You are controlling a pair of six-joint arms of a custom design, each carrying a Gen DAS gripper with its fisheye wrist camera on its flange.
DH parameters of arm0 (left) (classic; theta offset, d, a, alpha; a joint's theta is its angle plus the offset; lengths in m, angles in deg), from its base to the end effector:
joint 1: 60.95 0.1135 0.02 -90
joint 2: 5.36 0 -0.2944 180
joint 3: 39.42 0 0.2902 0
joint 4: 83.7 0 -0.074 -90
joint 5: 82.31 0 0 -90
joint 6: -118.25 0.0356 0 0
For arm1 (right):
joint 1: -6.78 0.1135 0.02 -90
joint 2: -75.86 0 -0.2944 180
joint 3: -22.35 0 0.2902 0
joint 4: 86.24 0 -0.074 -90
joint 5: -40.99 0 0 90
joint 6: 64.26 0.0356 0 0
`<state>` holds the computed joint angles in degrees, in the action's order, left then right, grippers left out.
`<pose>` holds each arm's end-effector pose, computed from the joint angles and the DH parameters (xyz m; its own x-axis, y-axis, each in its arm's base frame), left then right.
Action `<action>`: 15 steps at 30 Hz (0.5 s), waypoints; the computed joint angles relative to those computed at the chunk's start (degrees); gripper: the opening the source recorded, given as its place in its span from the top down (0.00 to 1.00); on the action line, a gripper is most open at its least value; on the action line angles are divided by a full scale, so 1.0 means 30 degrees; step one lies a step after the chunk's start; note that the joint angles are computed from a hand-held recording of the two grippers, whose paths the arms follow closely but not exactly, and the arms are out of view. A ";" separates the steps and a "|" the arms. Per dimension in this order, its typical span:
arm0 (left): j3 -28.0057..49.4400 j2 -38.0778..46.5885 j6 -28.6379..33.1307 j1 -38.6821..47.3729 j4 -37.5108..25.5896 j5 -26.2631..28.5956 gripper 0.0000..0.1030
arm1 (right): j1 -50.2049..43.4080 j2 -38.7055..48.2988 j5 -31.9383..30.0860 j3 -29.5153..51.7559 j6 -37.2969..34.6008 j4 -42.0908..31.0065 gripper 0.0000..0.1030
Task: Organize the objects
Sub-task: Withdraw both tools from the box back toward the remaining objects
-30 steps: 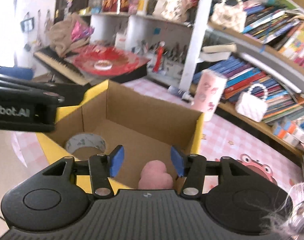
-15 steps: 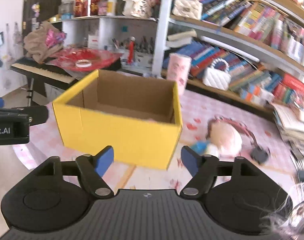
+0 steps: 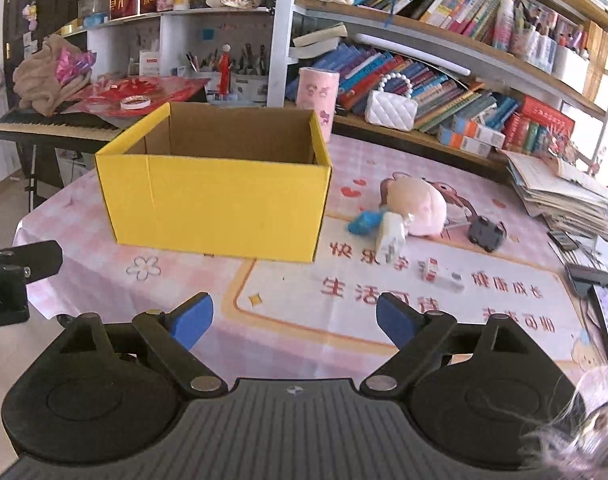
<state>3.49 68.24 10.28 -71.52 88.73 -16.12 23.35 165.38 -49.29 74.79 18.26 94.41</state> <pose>0.2682 -0.0354 0.1818 -0.5347 -0.1874 -0.8240 -0.3246 0.9458 -0.0045 0.3232 0.0963 0.1678 -0.5267 -0.2925 -0.7981 -0.3606 0.9271 -0.1019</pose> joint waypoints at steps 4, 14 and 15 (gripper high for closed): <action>-0.0010 0.0003 0.0036 -0.0251 -0.0338 0.0643 0.02 | -0.0210 -0.0653 0.0242 -0.0656 0.0249 -0.0095 0.11; 0.0364 0.0825 0.0292 -0.1286 -0.0168 0.1815 0.02 | -0.1479 -0.1821 0.0876 -0.1669 0.0945 -0.0743 0.10; 0.0446 0.0947 0.0385 -0.1394 -0.0125 0.1900 0.02 | -0.1632 -0.1849 0.0929 -0.1658 0.1015 -0.0830 0.10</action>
